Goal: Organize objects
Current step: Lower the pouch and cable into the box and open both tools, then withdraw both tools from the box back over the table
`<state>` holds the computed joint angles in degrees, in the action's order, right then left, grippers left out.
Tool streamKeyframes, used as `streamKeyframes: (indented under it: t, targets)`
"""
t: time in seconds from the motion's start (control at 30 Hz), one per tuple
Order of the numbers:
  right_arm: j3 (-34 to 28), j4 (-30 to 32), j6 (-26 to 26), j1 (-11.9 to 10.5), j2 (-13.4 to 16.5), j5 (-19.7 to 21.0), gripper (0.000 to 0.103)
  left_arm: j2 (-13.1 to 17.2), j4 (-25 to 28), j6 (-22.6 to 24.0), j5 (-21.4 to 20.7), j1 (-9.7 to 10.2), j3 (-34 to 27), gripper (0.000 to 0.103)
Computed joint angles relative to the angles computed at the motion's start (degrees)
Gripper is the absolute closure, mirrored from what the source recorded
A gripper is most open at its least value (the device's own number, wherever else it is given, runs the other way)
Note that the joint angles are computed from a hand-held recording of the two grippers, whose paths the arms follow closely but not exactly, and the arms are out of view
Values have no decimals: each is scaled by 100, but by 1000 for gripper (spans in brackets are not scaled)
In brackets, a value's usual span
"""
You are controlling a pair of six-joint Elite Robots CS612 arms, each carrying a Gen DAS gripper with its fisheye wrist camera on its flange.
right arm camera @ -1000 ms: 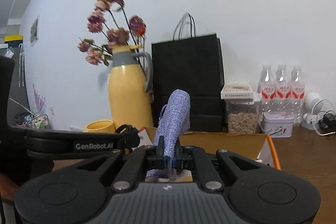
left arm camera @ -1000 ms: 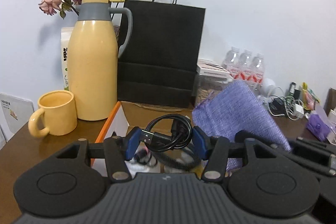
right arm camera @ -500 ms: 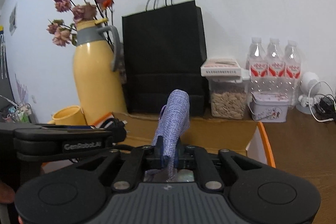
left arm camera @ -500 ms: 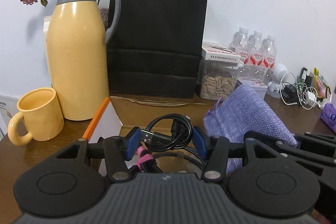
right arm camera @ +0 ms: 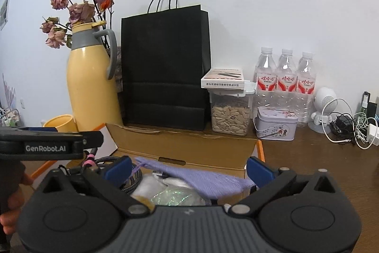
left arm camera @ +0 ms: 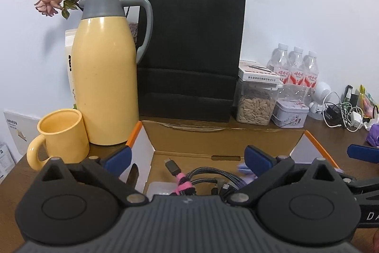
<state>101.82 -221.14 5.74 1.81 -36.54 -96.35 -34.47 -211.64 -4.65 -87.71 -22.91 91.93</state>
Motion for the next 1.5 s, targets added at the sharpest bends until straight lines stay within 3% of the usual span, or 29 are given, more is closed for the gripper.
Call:
streamKeyframes:
  t: [0.67, 1.0, 1.33, 1.5]
  targets:
    - [439, -881, -335, 226, -63, -474, 0, -236, -916, 95, -400, 92, 644, 0]
    - [874, -1247, -310, 361, 14, -477, 0, -266, -1275, 324, -532, 157, 1152, 0]
    - [1178, -1196, -323, 405, 53, -414, 0, -269, -855, 588, -515, 225, 1449, 0]
    - [1205, -1067, -267, 408, 83, -465, 0, -244, -395, 563, -356, 215, 1407, 0]
